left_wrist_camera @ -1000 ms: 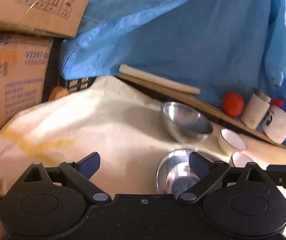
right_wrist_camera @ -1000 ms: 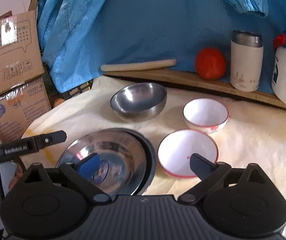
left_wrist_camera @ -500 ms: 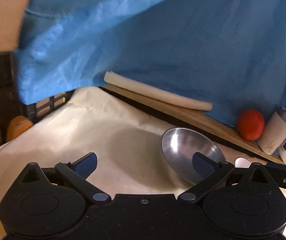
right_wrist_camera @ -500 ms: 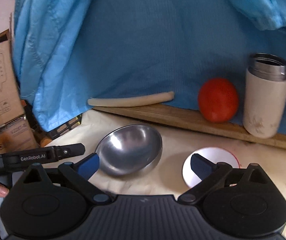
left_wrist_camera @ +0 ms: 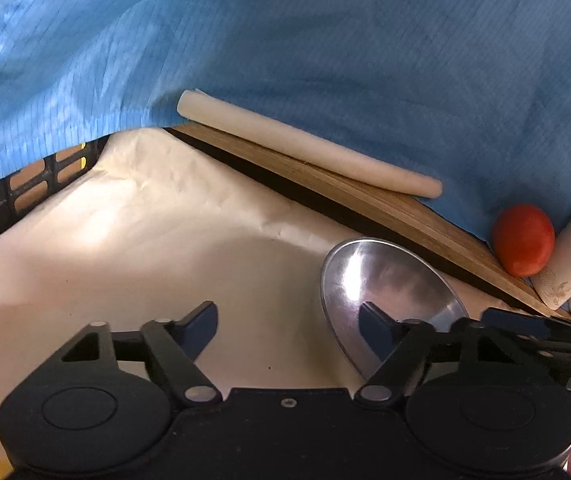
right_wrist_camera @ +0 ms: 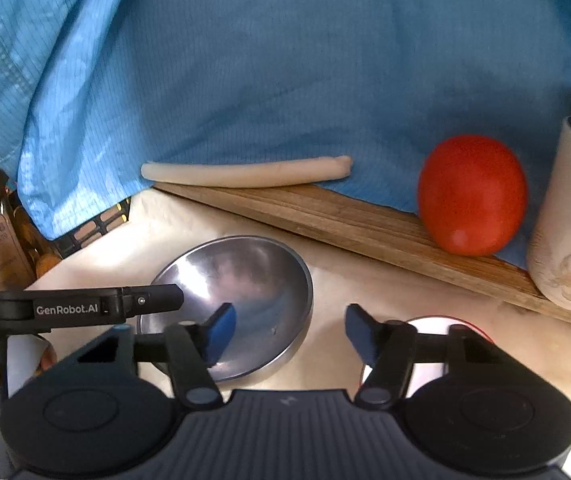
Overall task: Organize plates and bowls
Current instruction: 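Grasp the steel bowl rim with the left tool while the right tool grasps it too, lift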
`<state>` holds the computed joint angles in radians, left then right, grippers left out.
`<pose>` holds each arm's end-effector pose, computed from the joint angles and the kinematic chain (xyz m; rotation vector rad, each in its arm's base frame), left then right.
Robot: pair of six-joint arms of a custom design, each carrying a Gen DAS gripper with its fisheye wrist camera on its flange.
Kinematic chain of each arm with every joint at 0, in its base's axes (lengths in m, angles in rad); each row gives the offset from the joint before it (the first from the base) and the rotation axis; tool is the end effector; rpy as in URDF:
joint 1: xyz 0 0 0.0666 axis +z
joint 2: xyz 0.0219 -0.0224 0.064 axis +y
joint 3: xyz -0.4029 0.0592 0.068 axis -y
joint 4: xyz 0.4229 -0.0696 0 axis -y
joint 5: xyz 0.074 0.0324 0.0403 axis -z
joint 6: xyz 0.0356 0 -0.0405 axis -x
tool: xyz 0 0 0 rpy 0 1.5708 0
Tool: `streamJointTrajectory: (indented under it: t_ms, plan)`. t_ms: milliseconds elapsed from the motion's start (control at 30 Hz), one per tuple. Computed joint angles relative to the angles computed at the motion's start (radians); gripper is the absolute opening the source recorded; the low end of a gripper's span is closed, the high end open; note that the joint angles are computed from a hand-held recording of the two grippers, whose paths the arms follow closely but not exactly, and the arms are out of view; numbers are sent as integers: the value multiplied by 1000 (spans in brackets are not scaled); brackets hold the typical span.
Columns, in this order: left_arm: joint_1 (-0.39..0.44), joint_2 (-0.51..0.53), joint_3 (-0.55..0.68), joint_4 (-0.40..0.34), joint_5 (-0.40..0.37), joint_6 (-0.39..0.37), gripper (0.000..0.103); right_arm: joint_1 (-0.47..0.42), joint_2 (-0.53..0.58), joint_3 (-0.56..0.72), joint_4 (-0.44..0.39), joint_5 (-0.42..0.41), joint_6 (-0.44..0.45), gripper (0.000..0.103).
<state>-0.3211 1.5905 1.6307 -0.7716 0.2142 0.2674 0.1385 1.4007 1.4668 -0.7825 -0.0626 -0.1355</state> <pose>0.5680 -0.1973 0.4763 0.1751 2.3375 -0.5439 0.5199 0.0743 0.4951 -0.0361 2.2945 0.2138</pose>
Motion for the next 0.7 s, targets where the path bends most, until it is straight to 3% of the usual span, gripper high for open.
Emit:
streamJointTrajectory:
  t_ms: [200, 333, 400, 500, 700]
  plan:
    - [4, 9, 9, -13, 39, -15, 46, 8, 17, 15, -30, 4, -5, 44]
    - [4, 7, 6, -7, 65, -27, 32, 9, 27, 28, -59, 19, -26, 23]
    - [1, 1, 2, -5, 72, -46, 20, 4, 29, 30, -61, 9, -46, 19]
    - [-11, -3, 2, -11, 39, -71, 18, 1, 31, 36, -67, 4, -67, 16]
    - [-15, -22, -3, -9, 36, -47, 14, -1, 3, 12, -30, 25, -90, 11]
